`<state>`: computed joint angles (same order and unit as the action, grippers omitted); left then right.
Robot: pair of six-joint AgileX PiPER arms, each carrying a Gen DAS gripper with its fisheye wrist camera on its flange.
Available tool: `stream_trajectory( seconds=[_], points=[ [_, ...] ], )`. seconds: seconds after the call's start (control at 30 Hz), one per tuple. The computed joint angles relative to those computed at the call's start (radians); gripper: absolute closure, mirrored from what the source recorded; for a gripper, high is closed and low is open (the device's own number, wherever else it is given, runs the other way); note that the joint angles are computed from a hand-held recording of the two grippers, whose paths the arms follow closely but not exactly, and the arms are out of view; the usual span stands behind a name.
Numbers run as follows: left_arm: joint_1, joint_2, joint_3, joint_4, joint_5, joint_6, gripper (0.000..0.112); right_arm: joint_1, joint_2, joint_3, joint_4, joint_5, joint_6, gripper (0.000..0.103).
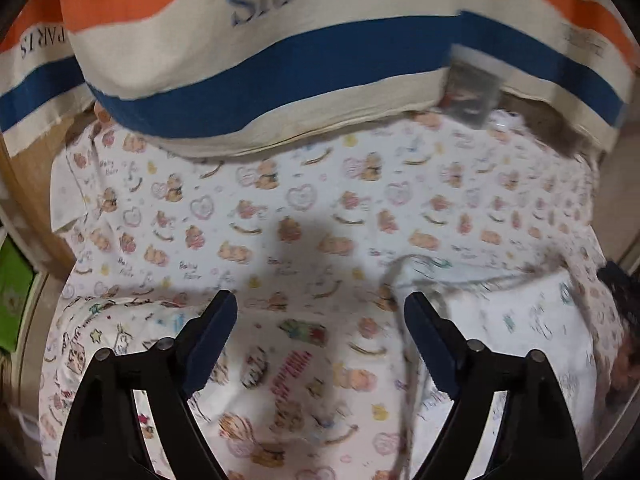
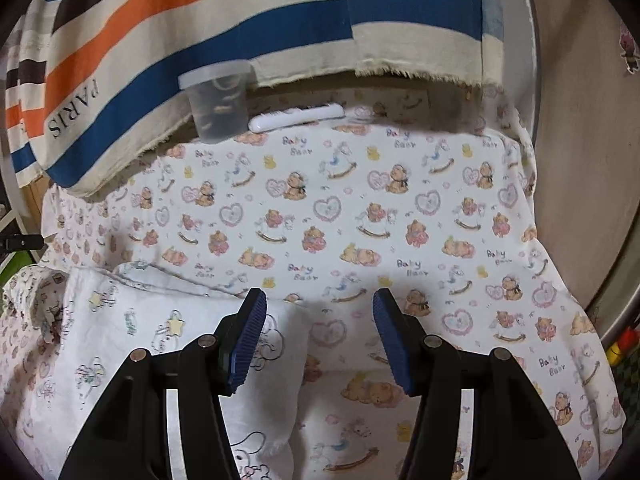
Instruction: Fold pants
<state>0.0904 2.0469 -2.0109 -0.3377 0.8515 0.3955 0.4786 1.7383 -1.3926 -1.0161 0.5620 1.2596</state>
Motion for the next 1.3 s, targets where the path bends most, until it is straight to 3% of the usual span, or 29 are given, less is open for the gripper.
stream_trajectory(
  seconds=[0.17,0.23,0.33,0.4,0.47,0.53,0.67,0.77,0.8,0.83,0.87,0.9,0.97,1.03,1.07,1.1,1.17,1.3],
  points=[
    [-0.004,-0.277,0.49,-0.235,-0.186,0.276,0.027,0.036,-0.087,0.09,0.045,-0.053,-0.04,0.046],
    [-0.019,-0.371,0.661,-0.287,-0.278,0.361,0.027,0.086,-0.154,0.18,-0.023,-0.055,0.039,0.046],
    [-0.068,-0.48,0.887,-0.22,-0.424,0.327,0.027,0.192,-0.256,0.325,-0.148,-0.013,0.193,0.046],
    [-0.081,-0.522,1.007,-0.291,-0.493,0.382,0.027,0.276,-0.323,0.432,-0.234,0.029,0.355,0.045],
    [-0.077,-0.533,1.071,-0.393,-0.501,0.468,0.027,0.326,-0.335,0.473,-0.238,0.078,0.43,0.045],
    [-0.082,-0.529,1.101,-0.399,-0.516,0.455,0.027,0.364,-0.335,0.518,-0.268,0.093,0.527,0.045],
    [-0.06,-0.508,1.126,-0.512,-0.514,0.535,0.027,0.397,-0.345,0.6,-0.258,0.044,0.646,0.044],
    [-0.015,-0.491,1.141,-0.663,-0.445,0.679,0.027,0.478,-0.331,0.647,-0.289,0.117,0.73,0.03],
    [-0.005,-0.49,1.141,-0.68,-0.422,0.692,0.03,0.491,-0.329,0.658,-0.305,0.118,0.754,0.03],
    [0.005,-0.496,1.147,-0.721,-0.408,0.736,0.043,0.492,-0.327,0.664,-0.318,0.107,0.769,0.03],
    [0.013,-0.503,1.155,-0.767,-0.394,0.778,0.061,0.482,-0.324,0.668,-0.332,0.082,0.786,0.03],
    [0.016,-0.503,1.154,-0.774,-0.379,0.78,0.071,0.465,-0.318,0.665,-0.335,0.054,0.793,0.03],
    [0.022,-0.49,1.141,-0.753,-0.328,0.758,0.108,0.425,-0.306,0.665,-0.343,-0.011,0.814,0.031],
    [0.022,-0.499,1.156,-0.783,-0.313,0.787,0.112,0.391,-0.287,0.653,-0.305,-0.058,0.788,0.062],
    [0.016,-0.514,1.172,-0.805,-0.328,0.807,0.112,0.384,-0.283,0.653,-0.299,-0.073,0.788,0.086],
    [0.009,-0.539,1.194,-0.825,-0.352,0.829,0.112,0.388,-0.29,0.659,-0.314,-0.067,0.809,0.094],
    [0.006,-0.586,1.227,-0.855,-0.375,0.859,0.112,0.427,-0.315,0.67,-0.321,0.001,0.816,0.098],
    [0.035,-0.68,1.264,-0.883,-0.337,0.881,0.112,0.485,-0.381,0.687,-0.266,0.107,0.768,0.099]
  ],
)
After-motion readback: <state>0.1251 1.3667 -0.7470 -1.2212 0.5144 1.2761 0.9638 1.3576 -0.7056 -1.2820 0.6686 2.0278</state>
